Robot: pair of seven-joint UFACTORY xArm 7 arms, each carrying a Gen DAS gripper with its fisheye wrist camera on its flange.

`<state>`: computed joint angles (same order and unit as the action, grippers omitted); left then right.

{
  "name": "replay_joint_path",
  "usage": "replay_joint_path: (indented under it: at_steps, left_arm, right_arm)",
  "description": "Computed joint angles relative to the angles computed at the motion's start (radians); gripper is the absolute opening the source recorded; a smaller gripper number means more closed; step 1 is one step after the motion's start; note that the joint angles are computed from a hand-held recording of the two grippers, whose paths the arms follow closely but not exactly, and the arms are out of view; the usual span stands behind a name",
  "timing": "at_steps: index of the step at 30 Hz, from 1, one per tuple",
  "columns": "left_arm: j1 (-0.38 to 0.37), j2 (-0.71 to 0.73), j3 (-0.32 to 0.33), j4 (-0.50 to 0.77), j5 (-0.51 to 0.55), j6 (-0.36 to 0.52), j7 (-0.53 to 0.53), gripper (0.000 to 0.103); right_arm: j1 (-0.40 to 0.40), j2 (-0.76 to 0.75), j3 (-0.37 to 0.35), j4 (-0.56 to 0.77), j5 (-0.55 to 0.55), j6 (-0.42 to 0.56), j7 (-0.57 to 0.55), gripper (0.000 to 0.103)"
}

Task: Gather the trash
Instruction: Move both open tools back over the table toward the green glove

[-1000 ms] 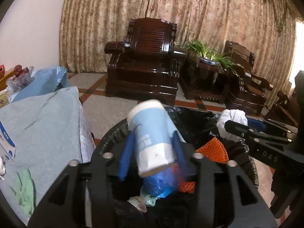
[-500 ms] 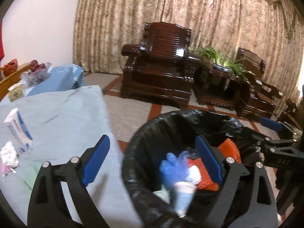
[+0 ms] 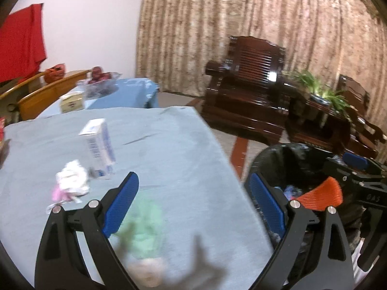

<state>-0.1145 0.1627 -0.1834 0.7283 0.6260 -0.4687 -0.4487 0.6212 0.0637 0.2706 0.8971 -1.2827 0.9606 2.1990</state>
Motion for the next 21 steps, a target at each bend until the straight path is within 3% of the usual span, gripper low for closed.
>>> replay_joint_path:
  at_steps: [11, 21]
  left_arm:
    - [0.092, -0.036, 0.086, -0.05, -0.023, -0.012, 0.046, 0.091]
    - [0.164, -0.02, 0.126, -0.084, -0.051, -0.009, 0.094, 0.091]
  right_arm:
    - [0.066, 0.234, -0.071, 0.289, -0.096, -0.102, -0.095, 0.097]
    - [0.153, 0.442, -0.164, 0.529, -0.063, -0.21, -0.182, 0.097]
